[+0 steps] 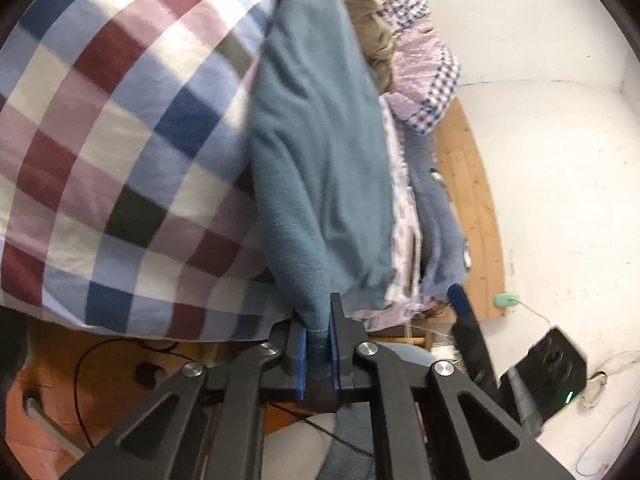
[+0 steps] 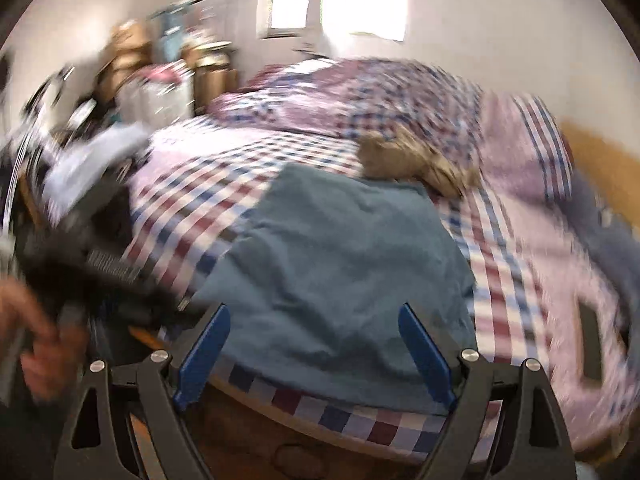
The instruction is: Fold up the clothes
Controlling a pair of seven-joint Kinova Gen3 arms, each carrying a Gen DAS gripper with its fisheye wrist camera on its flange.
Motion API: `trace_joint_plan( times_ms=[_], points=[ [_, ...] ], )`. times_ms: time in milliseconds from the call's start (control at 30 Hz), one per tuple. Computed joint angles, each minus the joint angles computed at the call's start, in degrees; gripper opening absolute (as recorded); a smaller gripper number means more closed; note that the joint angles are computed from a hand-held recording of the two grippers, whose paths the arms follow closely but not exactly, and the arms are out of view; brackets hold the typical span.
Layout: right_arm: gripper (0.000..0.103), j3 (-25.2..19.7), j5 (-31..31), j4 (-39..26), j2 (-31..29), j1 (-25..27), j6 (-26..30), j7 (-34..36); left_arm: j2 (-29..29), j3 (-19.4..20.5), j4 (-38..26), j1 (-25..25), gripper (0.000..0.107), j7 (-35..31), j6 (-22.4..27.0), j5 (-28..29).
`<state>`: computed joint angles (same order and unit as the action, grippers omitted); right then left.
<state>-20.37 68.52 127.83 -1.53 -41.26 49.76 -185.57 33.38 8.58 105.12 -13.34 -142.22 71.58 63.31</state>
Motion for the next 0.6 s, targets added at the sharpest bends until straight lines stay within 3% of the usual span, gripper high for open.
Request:
trace_joint_plan(
  times_ms=[167, 333, 500, 567, 600],
  points=[
    [0.089, -1.86, 1.51, -3.34, 8.42, -6.27, 9.34, 7.86, 1.16, 0.94, -0.84, -1.93, 0.006, -1.78, 4.12, 2.73],
    [0.088, 2.02, 3.69, -6.16, 17.64, -11.62, 17.72, 12.14, 1.42, 0.86, -2.10, -2.17, 0.006, -3.03, 6.66, 3.87],
    [0.087, 6.06, 8.38, -6.38, 23.66, -12.73, 19.88, 13.67, 2.58, 1.14, -2.98, -2.26, 0.006, -3.44, 9.05, 5.17],
    [0.082, 7.22, 10.92, -6.16, 25.69, -13.31, 21.91, 12.55, 3.08, 1.19, -3.16, -2.58, 0.006, -3.69, 10.12, 5.72],
    [0.074, 7.55, 11.91, -6.10, 26.26, -13.27, 22.42, 12.11, 3.29, 1.23, -3.34, -2.60, 0.006, -3.65, 10.51, 6.02]
  ],
)
